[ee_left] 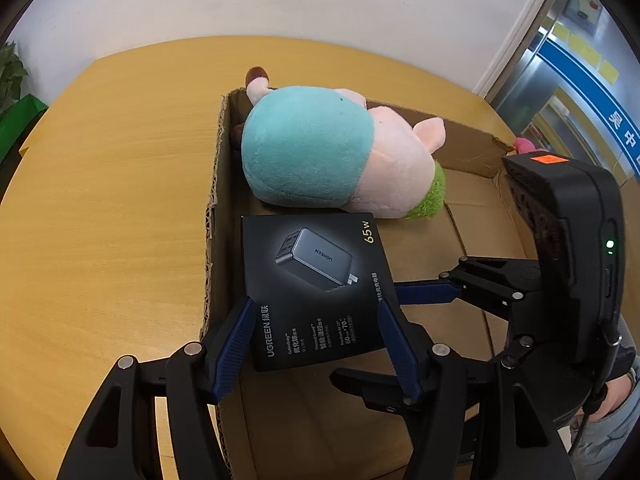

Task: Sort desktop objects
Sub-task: 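Lower the charger box beside the plush pig and open both grippers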

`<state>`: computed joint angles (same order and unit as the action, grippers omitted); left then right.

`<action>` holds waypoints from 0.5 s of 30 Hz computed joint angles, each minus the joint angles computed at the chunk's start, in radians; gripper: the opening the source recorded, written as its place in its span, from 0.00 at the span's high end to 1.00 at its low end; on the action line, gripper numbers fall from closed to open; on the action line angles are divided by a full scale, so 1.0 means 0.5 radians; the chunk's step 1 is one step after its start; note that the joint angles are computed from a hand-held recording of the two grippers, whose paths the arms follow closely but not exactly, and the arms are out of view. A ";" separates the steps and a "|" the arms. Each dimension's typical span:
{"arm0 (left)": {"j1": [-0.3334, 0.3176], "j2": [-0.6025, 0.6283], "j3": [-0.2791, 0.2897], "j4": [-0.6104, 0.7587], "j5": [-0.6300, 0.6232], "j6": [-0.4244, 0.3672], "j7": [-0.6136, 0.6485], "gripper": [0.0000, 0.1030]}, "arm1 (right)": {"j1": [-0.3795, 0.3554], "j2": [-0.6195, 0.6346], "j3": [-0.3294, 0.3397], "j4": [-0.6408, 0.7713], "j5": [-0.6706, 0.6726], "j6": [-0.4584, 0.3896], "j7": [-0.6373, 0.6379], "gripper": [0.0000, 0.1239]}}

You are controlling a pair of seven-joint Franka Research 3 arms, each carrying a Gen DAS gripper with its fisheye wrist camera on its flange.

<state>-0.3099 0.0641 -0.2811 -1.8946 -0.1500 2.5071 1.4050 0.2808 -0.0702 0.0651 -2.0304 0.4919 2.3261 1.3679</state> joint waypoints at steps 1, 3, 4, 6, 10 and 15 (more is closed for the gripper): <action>-0.002 -0.019 0.000 -0.023 0.015 0.032 -0.013 0.35 | -0.002 -0.026 -0.003 -0.015 0.001 0.002 -0.012 0.34; -0.009 -0.076 0.006 -0.082 0.075 0.095 -0.069 0.35 | -0.002 -0.099 -0.003 -0.058 -0.018 0.011 -0.029 0.34; -0.011 -0.119 0.008 -0.126 0.097 0.138 -0.094 0.35 | -0.002 -0.142 -0.006 -0.088 -0.020 0.019 -0.046 0.33; -0.020 -0.202 0.013 -0.207 0.138 0.218 -0.124 0.35 | -0.004 -0.272 -0.004 -0.189 -0.051 0.069 -0.061 0.33; -0.053 -0.368 0.007 -0.366 0.273 0.381 -0.250 0.30 | -0.006 -0.593 0.025 -0.462 -0.120 0.246 -0.012 0.32; -0.147 -0.524 0.019 -0.529 0.305 0.460 -0.279 0.27 | -0.100 -0.978 0.155 -0.844 -0.305 0.496 0.283 0.32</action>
<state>-0.3834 -0.1981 -0.2715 -2.1592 0.0023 2.7372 1.2654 0.2307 -0.5593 0.1429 -2.4525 0.3393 2.5739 1.5095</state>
